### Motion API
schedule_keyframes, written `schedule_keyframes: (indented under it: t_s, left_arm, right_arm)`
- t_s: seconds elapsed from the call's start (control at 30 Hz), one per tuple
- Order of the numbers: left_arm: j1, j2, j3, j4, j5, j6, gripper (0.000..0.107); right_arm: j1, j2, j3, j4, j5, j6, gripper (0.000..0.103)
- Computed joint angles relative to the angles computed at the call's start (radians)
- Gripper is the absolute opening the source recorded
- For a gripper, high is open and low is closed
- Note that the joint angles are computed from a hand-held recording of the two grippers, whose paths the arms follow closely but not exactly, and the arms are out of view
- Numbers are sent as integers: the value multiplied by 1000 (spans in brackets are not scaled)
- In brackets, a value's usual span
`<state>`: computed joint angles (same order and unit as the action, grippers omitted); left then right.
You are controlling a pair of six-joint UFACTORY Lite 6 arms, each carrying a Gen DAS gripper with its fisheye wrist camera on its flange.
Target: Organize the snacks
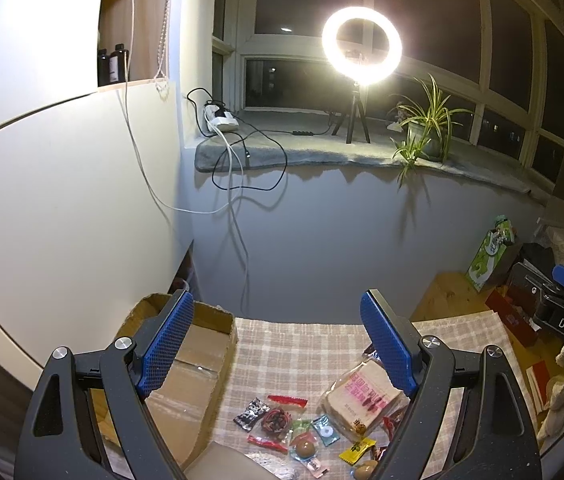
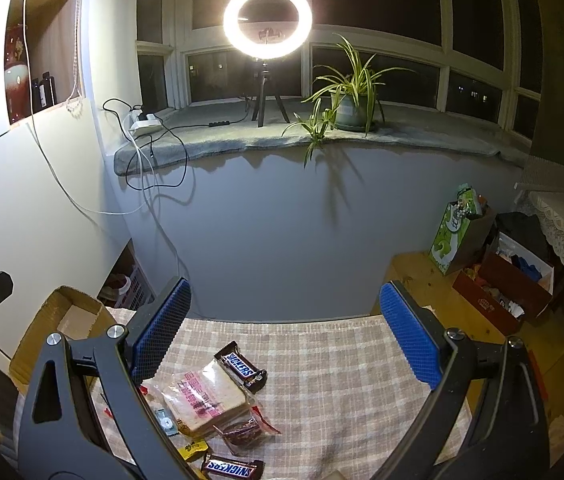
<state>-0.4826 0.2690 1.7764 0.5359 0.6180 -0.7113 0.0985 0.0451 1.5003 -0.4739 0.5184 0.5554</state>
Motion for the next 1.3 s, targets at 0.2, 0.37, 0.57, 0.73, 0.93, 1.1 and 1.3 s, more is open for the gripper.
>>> schedule_keyframes:
  t_s: [0.2,0.37,0.57,0.73,0.93,1.1,1.3]
  left_arm:
    - [4,5,9,-9,3,9,86]
    - [6,5,8,-12,0,12,86]
    - [7,2,3,-10,-1,11,86]
    - [10,-13,-19,-11,-5,7,86]
    - [8,-14,-20,-9,-3,5,86]
    - [7,-14,-21,-4,-3,1,86]
    - [16,3,1,-33,8,32,86]
  right_arm:
    - [-1,-1,-5,11,-2,-9,97]
    - [0,2,0,10,-1,-9,97]
    - [4,-4,-10,5,-2,-2,97]
    - [7,-5,-12,3,3,2,97]
    - [9,-2,-9,9,7,-4,97]
    - [9,-3,-10,8,6,-1,97]
    - [8,5,-13,16,4,-9,97]
